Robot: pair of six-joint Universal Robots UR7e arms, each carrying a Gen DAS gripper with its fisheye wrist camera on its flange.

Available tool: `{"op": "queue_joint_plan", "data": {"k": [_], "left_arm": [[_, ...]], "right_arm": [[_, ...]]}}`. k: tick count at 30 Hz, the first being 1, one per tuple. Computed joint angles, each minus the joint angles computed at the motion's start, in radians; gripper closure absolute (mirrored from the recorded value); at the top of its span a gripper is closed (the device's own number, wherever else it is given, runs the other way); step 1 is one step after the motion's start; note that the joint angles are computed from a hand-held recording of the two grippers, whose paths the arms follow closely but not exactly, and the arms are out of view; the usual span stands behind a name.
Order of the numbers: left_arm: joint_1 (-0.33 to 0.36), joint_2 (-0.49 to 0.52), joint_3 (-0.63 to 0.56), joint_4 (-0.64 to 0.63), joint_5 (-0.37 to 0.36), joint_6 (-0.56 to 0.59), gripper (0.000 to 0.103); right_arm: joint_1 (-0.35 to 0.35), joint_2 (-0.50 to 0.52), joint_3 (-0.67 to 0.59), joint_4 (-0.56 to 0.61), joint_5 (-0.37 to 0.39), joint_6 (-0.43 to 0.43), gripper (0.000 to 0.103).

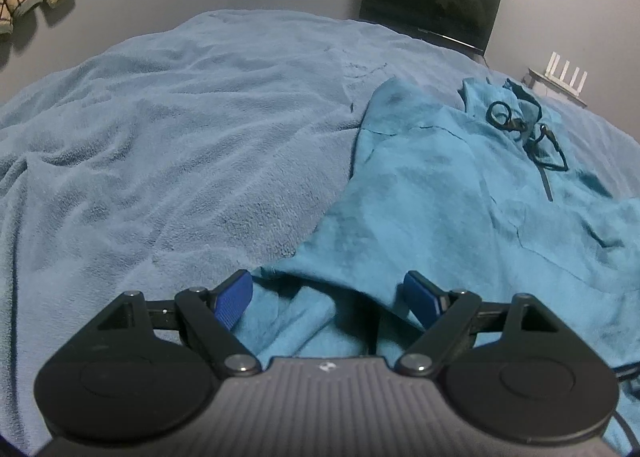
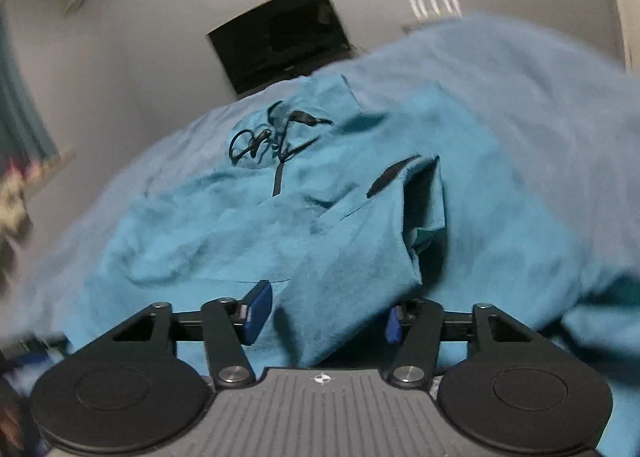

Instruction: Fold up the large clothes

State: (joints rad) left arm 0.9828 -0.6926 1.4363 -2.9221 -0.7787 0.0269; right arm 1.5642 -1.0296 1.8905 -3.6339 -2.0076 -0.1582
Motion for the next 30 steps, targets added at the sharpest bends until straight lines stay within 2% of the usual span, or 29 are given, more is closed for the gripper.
{"op": "queue_joint_plan", "data": {"k": [2, 3, 4, 5, 6, 7, 11, 12, 14, 15, 16, 18, 19, 20, 22, 23, 25, 27, 30], "left_arm": [[-0.002, 0.0, 0.002, 0.004, 0.006, 0.002, 0.021], [-0.003, 0.001, 0.001, 0.007, 0.007, 0.004, 0.021], [-0.003, 0.002, 0.001, 0.01, 0.008, 0.005, 0.021], [-0.004, 0.003, 0.0, 0.011, 0.011, 0.005, 0.021], [-0.003, 0.005, -0.001, 0.013, 0.011, 0.006, 0.021], [-0.003, 0.005, -0.002, 0.016, 0.01, 0.007, 0.021], [-0.003, 0.009, -0.007, 0.041, 0.019, 0.006, 0.021], [-0.003, 0.011, -0.011, 0.053, 0.025, 0.003, 0.021], [-0.003, 0.014, -0.015, 0.066, 0.026, 0.004, 0.021], [-0.002, 0.014, -0.016, 0.071, 0.019, 0.005, 0.021], [-0.004, 0.017, -0.018, 0.07, 0.025, 0.01, 0.021], [-0.011, 0.025, -0.012, 0.014, 0.042, 0.053, 0.021], [-0.014, 0.027, -0.004, -0.037, 0.035, 0.087, 0.021], [-0.016, 0.029, 0.004, -0.098, 0.021, 0.129, 0.021], [-0.023, 0.045, 0.007, -0.203, 0.007, 0.22, 0.021], [-0.027, 0.058, 0.001, -0.242, 0.006, 0.275, 0.021], [-0.031, 0.081, -0.017, -0.261, 0.015, 0.357, 0.021], [-0.031, 0.107, -0.042, -0.225, 0.049, 0.404, 0.021], [-0.017, 0.119, -0.076, -0.036, 0.116, 0.326, 0.018]], "right_arm": [[-0.033, -0.029, 0.03, -0.006, 0.058, 0.072, 0.04], [-0.04, -0.029, 0.027, 0.0, 0.059, 0.083, 0.045], [-0.045, -0.03, 0.024, 0.011, 0.048, 0.09, 0.073], [-0.048, -0.028, 0.019, 0.019, 0.034, 0.093, 0.09], [-0.048, -0.028, 0.016, 0.02, 0.031, 0.084, 0.091], [-0.044, -0.024, 0.012, 0.004, 0.029, 0.055, 0.094], [0.006, 0.039, -0.037, -0.235, 0.0, -0.278, 0.096], [0.012, 0.049, -0.053, -0.271, -0.008, -0.319, 0.096], [0.02, 0.067, -0.089, -0.299, -0.08, -0.355, 0.093], [0.02, 0.074, -0.108, -0.272, -0.133, -0.355, 0.086], [0.018, 0.077, -0.127, -0.203, -0.2, -0.342, 0.075], [0.01, 0.085, -0.154, -0.084, -0.334, -0.253, 0.061], [0.007, 0.091, -0.158, -0.088, -0.363, -0.222, 0.059], [0.002, 0.096, -0.153, -0.133, -0.352, -0.231, 0.055], [0.012, 0.128, -0.176, -0.23, -0.355, -0.311, 0.051], [0.014, 0.135, -0.173, -0.297, -0.335, -0.37, 0.05], [0.017, 0.149, -0.182, -0.358, -0.277, -0.458, 0.046], [0.024, 0.16, -0.187, -0.348, -0.252, -0.53, 0.043], [0.027, 0.184, -0.223, -0.257, -0.305, -0.563, 0.041]]}}
